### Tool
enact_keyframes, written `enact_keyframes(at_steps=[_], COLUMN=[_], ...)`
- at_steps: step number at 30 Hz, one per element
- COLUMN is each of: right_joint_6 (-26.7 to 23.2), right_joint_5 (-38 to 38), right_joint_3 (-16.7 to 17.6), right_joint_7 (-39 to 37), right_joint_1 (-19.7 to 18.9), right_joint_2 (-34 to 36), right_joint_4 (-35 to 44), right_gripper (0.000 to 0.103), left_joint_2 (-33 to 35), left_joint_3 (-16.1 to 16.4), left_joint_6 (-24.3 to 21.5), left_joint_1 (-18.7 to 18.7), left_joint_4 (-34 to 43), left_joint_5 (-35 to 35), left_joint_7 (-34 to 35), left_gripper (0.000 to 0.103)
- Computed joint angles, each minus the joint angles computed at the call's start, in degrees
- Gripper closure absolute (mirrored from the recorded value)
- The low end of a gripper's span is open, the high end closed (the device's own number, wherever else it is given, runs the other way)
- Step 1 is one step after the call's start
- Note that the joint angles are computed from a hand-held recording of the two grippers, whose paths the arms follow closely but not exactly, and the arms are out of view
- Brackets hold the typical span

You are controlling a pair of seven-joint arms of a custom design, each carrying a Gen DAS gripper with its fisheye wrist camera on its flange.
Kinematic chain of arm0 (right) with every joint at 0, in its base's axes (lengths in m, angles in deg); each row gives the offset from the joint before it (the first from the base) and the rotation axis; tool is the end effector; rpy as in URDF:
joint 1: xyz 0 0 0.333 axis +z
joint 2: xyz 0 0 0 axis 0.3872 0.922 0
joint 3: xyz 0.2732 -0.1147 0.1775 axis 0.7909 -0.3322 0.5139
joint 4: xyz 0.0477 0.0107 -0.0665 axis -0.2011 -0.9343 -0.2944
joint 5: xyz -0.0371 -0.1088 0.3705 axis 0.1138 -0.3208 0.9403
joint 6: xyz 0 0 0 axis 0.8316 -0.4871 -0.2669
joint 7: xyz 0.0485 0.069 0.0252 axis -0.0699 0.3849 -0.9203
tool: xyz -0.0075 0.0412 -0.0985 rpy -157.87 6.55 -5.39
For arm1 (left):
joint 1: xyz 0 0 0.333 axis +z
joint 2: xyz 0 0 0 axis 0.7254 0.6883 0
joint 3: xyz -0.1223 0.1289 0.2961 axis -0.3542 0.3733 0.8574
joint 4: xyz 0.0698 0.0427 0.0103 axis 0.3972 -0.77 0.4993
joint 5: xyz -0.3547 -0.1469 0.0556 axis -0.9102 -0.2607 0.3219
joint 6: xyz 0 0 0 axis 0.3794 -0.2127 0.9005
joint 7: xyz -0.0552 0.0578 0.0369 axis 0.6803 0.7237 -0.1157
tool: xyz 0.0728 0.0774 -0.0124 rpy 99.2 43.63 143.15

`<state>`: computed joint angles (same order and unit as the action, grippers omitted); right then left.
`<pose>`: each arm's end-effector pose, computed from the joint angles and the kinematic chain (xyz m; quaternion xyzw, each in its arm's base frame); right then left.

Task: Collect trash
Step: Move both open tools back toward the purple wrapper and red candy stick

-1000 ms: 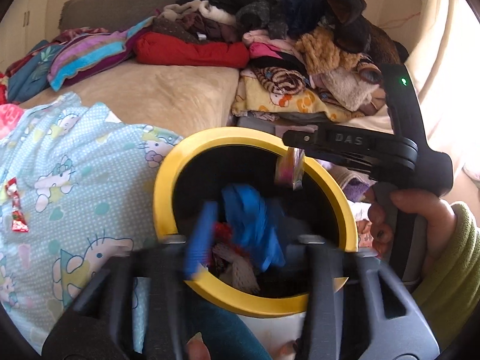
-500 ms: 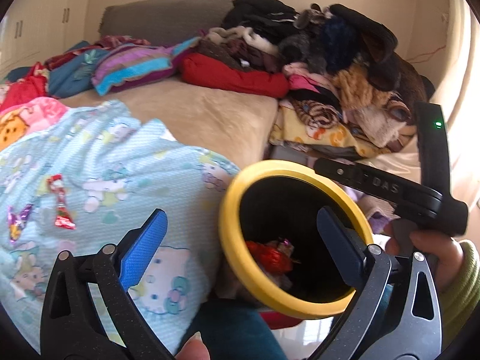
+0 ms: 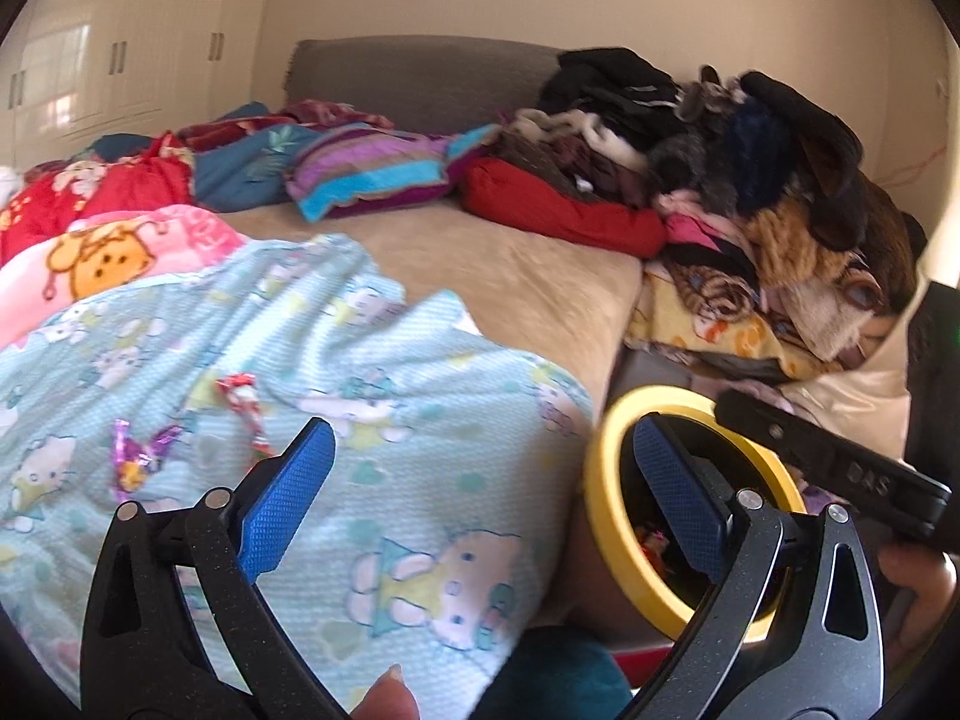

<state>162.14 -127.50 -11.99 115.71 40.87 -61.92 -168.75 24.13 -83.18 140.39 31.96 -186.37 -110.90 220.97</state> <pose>0.4803 0.2959 0.5394 -0.5647 0.6829 -0.2145 0.4108 0.5128 -0.1320 0.5341 -0.5178 0.7045 -0.4419 0.2008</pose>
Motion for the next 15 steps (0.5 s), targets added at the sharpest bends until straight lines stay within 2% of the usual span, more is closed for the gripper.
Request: enact_keyframes(at_steps=[6,15], right_joint_6=[-1.8,-3.9], right_joint_5=[1.0,2.8], right_joint_3=[0.3,-0.9], right_joint_7=[-2.0,-6.4], right_joint_1=[2.1,6.2], right_joint_2=[2.5,6.6], right_joint_4=[3.0,8.1], right_gripper=[0.027,0.027], left_joint_2=[0.8,3.6], left_joint_3=[1.3,1.3], left_joint_6=[1.7,3.2], left_joint_1=[1.4,6.4], left_joint_4=[1.2,4.0], left_joint_5=[-5.1,-10.5], left_joint_7=[3.8,6.1], left_gripper=[0.011,0.011])
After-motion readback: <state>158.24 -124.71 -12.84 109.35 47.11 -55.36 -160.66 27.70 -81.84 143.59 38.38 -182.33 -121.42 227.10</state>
